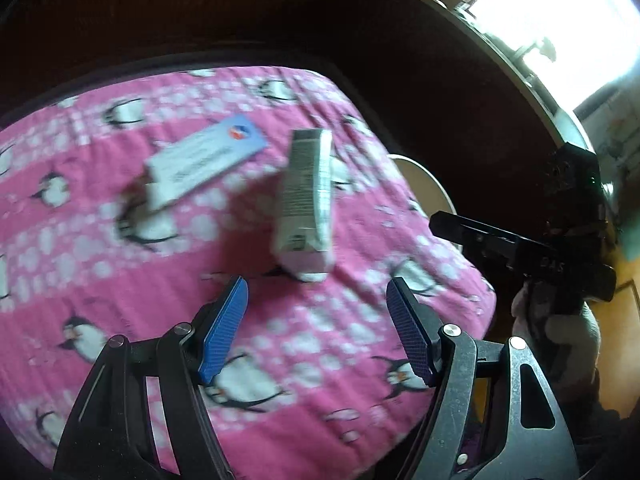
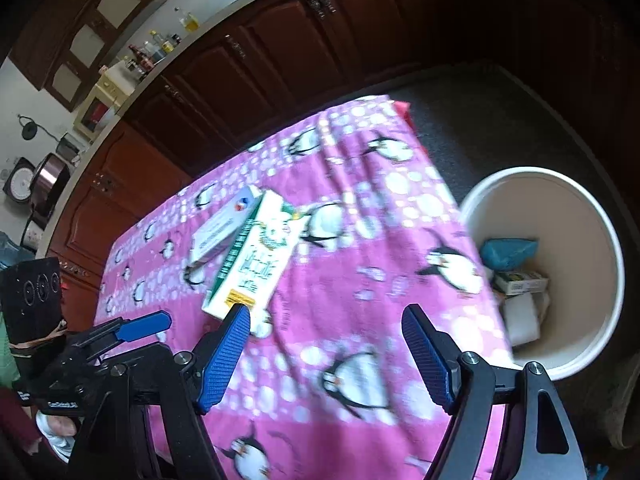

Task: Collect trash
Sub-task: 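Move both grippers back to the milk carton and medicine box, then grasp the white medicine box with the left gripper while the right gripper grasps the milk carton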

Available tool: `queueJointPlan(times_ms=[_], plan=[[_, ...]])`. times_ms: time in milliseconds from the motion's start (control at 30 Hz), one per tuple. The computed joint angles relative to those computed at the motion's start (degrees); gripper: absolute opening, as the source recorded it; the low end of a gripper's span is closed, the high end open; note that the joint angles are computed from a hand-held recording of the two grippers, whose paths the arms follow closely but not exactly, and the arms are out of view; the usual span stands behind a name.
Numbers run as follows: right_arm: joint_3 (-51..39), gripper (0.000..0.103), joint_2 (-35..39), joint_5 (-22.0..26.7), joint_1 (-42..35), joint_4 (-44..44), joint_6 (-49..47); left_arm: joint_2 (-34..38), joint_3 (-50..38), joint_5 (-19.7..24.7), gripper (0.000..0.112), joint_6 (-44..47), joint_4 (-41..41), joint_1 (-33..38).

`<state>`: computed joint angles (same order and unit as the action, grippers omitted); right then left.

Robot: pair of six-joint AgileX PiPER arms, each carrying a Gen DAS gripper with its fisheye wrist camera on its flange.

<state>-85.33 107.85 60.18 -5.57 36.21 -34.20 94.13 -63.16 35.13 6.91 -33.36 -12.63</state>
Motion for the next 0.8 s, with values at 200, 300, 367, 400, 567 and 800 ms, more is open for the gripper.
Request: queueJointPlan(times_ms=[200, 300, 367, 400, 567, 800], plan=[[-1.1, 0.076, 0.0, -1.2, 3.6, -0.8, 2.8, 4.2, -1.2, -2.5, 0.071, -6.0, 5.7, 0.9], [-0.6, 0.076, -1.1, -1.2, 3.1, -1.9, 2.6, 7.7, -2.1, -3.9, 0.071, -0.9, -1.8, 1.7], [-0.4, 0.077, -1.5, -1.2, 2.2, -2.9, 2.8, 9.3, -3.3, -4.0, 0.071, 0.9, -4.7, 1.1], [-0.7, 0.077, -1.3, -0.9, 1.6, -3.2, 3.0, 10.1, -4.0, -3.6, 0.071, 2.1, -6.2, 0.8], [-2.8, 0.077, 0.1, -0.2, 0.2, -2.7, 4.0, 11.9, -5.5, -1.8, 0.071, 10.2, -14.8, -2.2], [-5.9, 0.079, 2.5, 0.0, 3.9, -4.8, 5.5, 4.0, 0.0, -1.6, 0.071, 9.0, -11.7, -0.3]])
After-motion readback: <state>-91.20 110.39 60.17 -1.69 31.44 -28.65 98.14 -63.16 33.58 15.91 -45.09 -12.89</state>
